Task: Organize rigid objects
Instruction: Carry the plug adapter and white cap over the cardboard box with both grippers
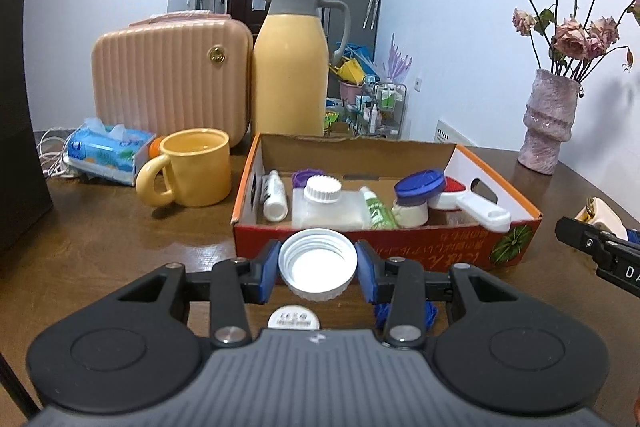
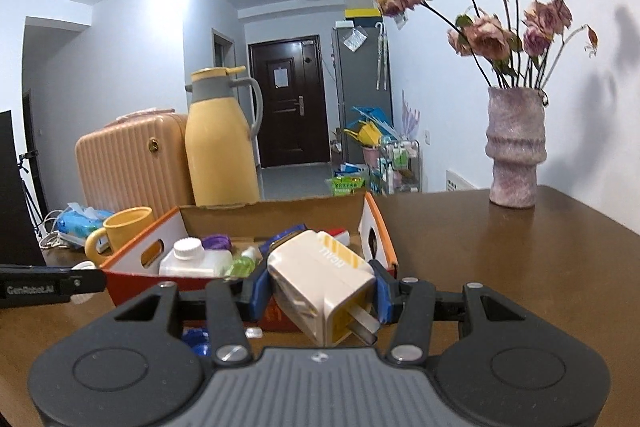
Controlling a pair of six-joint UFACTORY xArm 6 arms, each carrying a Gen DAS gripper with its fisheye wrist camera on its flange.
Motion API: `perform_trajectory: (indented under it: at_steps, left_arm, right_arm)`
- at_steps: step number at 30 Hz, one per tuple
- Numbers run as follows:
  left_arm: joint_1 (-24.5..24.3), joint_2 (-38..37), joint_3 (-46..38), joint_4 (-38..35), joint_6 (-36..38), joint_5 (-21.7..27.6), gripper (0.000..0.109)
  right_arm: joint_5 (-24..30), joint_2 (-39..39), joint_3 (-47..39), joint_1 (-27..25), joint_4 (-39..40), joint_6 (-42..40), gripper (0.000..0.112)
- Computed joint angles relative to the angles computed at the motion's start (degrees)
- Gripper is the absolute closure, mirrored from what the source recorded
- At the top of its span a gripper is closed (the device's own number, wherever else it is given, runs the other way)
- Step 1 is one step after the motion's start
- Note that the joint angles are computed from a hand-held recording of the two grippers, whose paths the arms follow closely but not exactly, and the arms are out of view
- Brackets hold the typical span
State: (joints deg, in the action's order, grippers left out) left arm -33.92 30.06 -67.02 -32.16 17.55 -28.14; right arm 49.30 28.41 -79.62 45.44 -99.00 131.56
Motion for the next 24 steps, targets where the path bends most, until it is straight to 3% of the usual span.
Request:
perform_trajectory:
  at_steps: [17, 20, 24]
  left_arm:
    - [-2.12, 8.03, -17.81, -17.02, 15.49, 4.0, 0.068]
    - [-2.25, 10.45, -22.63, -22.12, 20.23, 4.86, 0.068]
    - [-2.63, 14.67, -31.96, -35.66, 33.67, 6.49, 0.068]
  right_arm:
    - [-5.6, 6.95, -12.35, -4.43, -2.34, -5.21, 0.063]
    - [-6.75, 9.11, -15.61, -5.19, -2.16, -6.39, 0.063]
    - [-8.26, 12.34, -20.4, -6.23, -1.33, -8.27, 0.063]
